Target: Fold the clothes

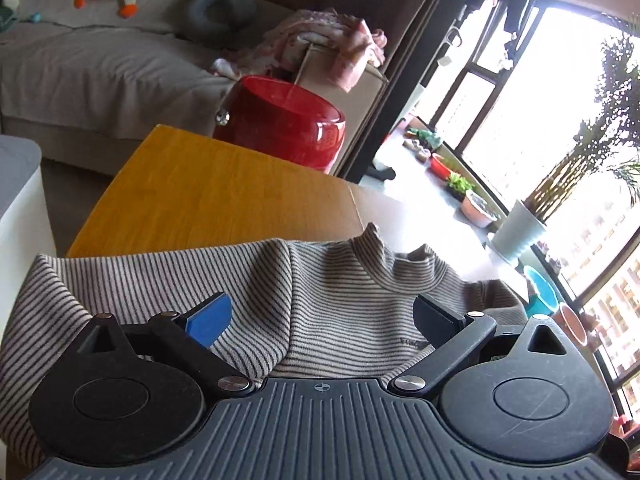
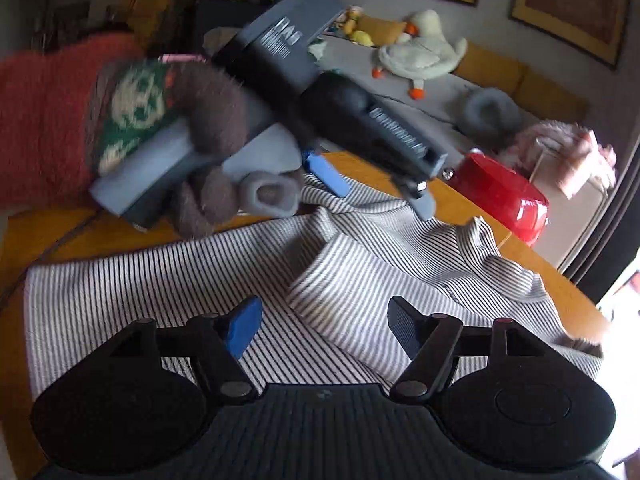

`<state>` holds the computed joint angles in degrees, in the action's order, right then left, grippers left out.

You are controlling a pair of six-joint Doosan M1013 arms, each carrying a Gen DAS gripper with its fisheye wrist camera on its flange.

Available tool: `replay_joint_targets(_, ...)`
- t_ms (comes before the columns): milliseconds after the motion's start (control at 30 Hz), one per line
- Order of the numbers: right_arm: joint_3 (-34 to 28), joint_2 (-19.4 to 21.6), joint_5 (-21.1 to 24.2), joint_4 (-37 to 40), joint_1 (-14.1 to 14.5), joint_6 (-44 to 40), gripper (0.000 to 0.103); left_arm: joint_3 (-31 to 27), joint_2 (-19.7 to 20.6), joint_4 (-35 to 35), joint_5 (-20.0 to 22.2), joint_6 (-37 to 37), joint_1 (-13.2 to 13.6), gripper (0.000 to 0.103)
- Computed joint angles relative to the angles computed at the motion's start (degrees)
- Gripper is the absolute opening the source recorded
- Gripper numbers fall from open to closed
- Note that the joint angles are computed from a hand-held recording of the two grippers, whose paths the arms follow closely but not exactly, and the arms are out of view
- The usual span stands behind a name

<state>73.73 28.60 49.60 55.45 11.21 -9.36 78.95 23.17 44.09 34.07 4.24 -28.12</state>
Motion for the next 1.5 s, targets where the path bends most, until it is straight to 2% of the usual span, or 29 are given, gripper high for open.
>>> replay_joint_targets(33,1.53,-0.47,-3.38,1.41,0.68,-3.02,0.058,0.56,-0.51,1.69,0.01,-1.90,-0.30,0.100)
replay_joint_targets(67,1.86,-0.51,-4.93,2.05,0.96,-3.04,0.047,1.08,-0.96,2.95,-0.16,-3.44,-0.58,0.100)
replay_joint_targets(100,1.09,-0.17,-4.37,2.41,0.69,-0.06,0.025,1.58,-1.35,3.81,-0.54,-4.63,-0.83,0.101)
replay_joint_targets(133,-0.40,0.05,-3.58,1.40,0.19,5.65,0.011,2.03,-1.63,4.17,-1.38,-5.18,-1.07,0.101)
replay_joint_targets(200,-3.05,0.40,-2.70,1.32,-1.12,14.64,0.011,2.79,-1.96,3.85,-4.03,-4.87,-1.50,0.102)
replay_joint_targets(233,-3.98,0.26,-4.06,2.06,-2.05,17.93,0.011,3.05,-1.93,2.53,-5.75,-3.29,-1.63,0.102)
replay_joint_targets(333,-6.79,-0.26,-11.28,3.85,-4.97,27.15,0.011,3.08,-1.04,-7.08,-11.10,8.07,-1.75,0.103)
replay_joint_targets(467,-11.29,-0.05,-23.23,2.73,-7.92,38.34,0.011,2.18,0.85,-18.20,-12.46,20.98,-2.10,0.103)
replay_joint_targets(500,-12.64,0.29,-25.88,1.75,-8.39,40.97,0.010,2.28,1.09,-17.82,-12.68,21.14,-2.24,0.103)
replay_joint_targets(567,-15.37,1.36,-27.86,-1.72,-8.73,45.86,0.010,2.82,1.38,-12.17,-13.06,18.28,-2.85,0.103)
replay_joint_targets(667,-17.96,2.59,-26.22,-3.28,-8.50,47.07,0.010,3.00,1.56,-8.82,-12.83,17.66,-3.35,0.103)
replay_joint_targets(1033,-22.91,6.77,-10.74,0.85,-2.12,39.26,0.010,4.87,0.83,-5.66,-16.23,12.63,-2.83,0.103)
replay_joint_targets(1167,-23.78,7.94,-7.08,0.03,-0.17,38.99,0.010,5.65,0.47,-5.03,-17.97,10.73,-2.55,0.103)
replay_joint_targets(1267,-23.89,8.39,-3.93,1.50,0.22,38.76,0.011,5.69,0.47,-5.12,-18.26,10.67,-2.47,0.103)
replay_joint_targets(1333,-24.10,8.74,-2.40,3.39,0.18,39.16,0.017,5.67,0.49,-5.24,-18.20,10.87,-2.46,0.103)
replay_joint_targets(1433,-22.31,8.00,-3.33,5.14,-0.32,37.83,0.030,5.49,0.56,-5.57,-17.84,11.48,-2.50,0.103)
replay_joint_targets(1500,-21.34,7.66,-4.07,4.53,-0.93,38.74,0.031,5.15,0.68,-5.91,-17.12,12.31,-2.62,0.103)
